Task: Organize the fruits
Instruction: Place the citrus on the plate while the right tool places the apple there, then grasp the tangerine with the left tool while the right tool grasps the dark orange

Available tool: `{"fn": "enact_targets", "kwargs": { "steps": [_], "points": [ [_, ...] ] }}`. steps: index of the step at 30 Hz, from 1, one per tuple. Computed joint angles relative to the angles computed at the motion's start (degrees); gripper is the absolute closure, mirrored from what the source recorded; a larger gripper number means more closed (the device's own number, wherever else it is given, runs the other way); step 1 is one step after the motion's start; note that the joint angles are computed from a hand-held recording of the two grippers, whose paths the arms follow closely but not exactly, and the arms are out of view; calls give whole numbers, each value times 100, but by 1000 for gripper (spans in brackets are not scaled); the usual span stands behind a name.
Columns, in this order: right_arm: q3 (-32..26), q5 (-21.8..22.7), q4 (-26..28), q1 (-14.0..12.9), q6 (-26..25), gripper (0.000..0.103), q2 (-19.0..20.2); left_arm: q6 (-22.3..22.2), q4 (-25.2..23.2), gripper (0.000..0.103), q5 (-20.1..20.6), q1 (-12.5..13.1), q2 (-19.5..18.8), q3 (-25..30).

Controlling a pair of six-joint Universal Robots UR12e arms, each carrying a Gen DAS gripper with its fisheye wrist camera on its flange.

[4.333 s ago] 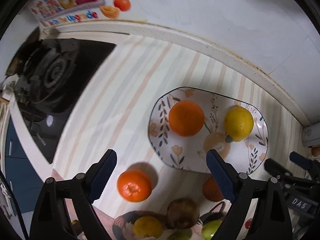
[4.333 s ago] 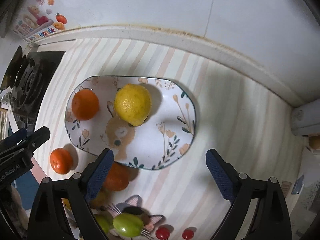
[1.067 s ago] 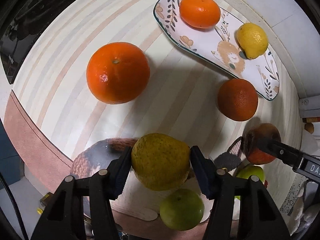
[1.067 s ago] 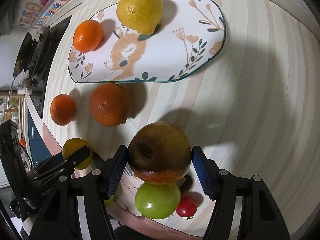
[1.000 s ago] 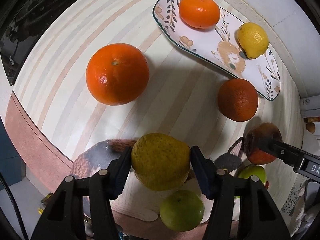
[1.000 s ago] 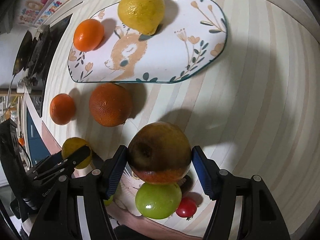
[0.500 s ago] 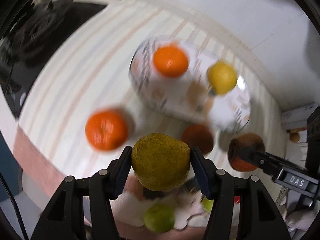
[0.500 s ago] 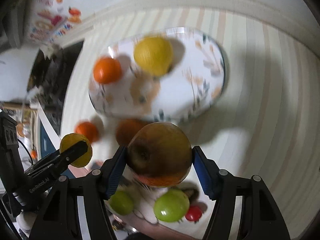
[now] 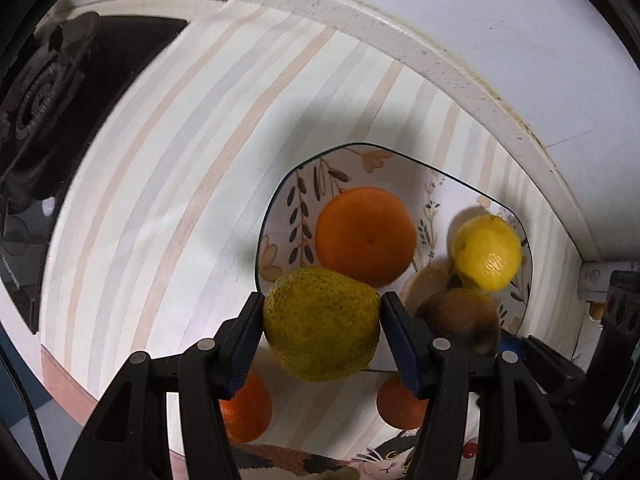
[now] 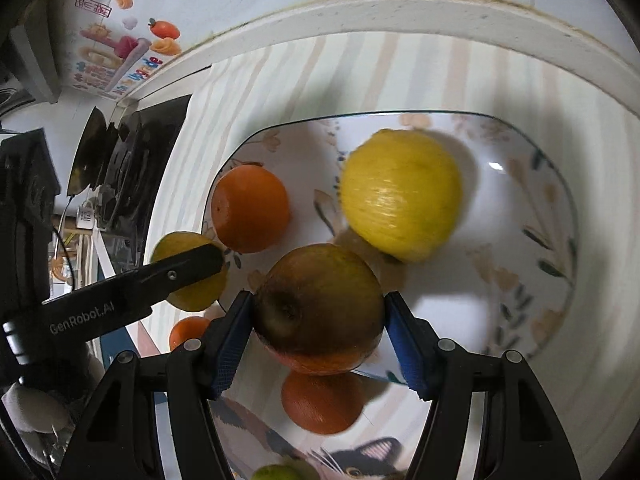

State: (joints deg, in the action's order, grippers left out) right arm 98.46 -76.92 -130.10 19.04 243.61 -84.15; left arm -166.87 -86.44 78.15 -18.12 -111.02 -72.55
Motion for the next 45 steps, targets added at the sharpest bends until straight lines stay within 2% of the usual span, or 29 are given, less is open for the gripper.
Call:
{"fn": "enact_targets", "kwargs": {
  "steps": [6,7,8,9,14,16,18,19,20,22,25,34,45],
  "points": [
    [138,341,-390,-73,171,33,59,-78,-345,46,-253,50,-137,144],
    [176,401,-459,-91,222,30,42,-74,-328,46,-274,52,-130,134],
    [162,393,-391,-92,275,24,32,-69,-315,46,-261,44,-131,141],
    [137,373,-326,-91,294,21,21,-63,-305,46,-258,35,-127,142],
    [1,193,148,-40,238,20,-122,-55,-107,46,-239,27,-44,110],
    [-76,38,424,-5,224,16,-190,-20,24,44,-163,21,17,56],
    [-244,-287,925,73,141,9,-249,2,182,40,-45,14,105,-33],
    [-370,-502,1255,128,75,8,-253,2,239,34,13,15,139,-65],
    [-464,-671,1511,171,36,8,-260,2,315,24,95,16,184,-112],
    [-686,-1069,2056,277,-9,8,-244,15,561,14,284,3,300,-263],
    [-925,-1510,2586,405,-46,8,-218,32,916,7,468,1,504,-517],
    [-1268,-2129,3218,710,-30,7,-309,24,1572,7,727,6,1105,-1077],
    [-1708,-2689,3530,1207,2,7,-403,51,2125,7,654,69,1874,-1598]
  ]
}}
